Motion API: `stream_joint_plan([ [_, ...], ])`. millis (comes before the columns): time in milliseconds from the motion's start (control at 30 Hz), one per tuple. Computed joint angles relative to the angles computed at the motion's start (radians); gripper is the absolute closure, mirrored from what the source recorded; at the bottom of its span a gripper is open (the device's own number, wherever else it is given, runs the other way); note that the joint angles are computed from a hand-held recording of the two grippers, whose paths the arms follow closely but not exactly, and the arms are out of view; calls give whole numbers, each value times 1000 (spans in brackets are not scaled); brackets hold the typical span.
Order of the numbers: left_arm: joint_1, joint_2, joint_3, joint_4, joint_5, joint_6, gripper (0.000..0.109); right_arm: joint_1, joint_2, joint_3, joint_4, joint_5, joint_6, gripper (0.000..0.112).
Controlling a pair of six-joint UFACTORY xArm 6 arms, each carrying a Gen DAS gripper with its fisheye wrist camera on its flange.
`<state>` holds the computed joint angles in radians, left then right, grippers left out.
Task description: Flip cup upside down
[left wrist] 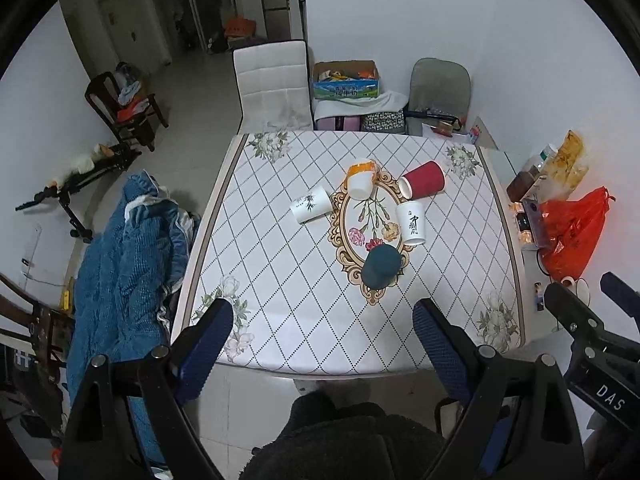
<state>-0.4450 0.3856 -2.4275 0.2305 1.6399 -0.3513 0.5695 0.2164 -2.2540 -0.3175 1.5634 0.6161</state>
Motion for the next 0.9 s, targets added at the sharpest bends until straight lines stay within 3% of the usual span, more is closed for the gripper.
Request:
stream_joint_plan([
  [333,-15,18,-33,-9,40,5,17,-12,4,-29,28,12,-23,14],
  [900,-21,-7,12,-4,25,-6,17,-15,-14,6,57,-4,-39,14],
])
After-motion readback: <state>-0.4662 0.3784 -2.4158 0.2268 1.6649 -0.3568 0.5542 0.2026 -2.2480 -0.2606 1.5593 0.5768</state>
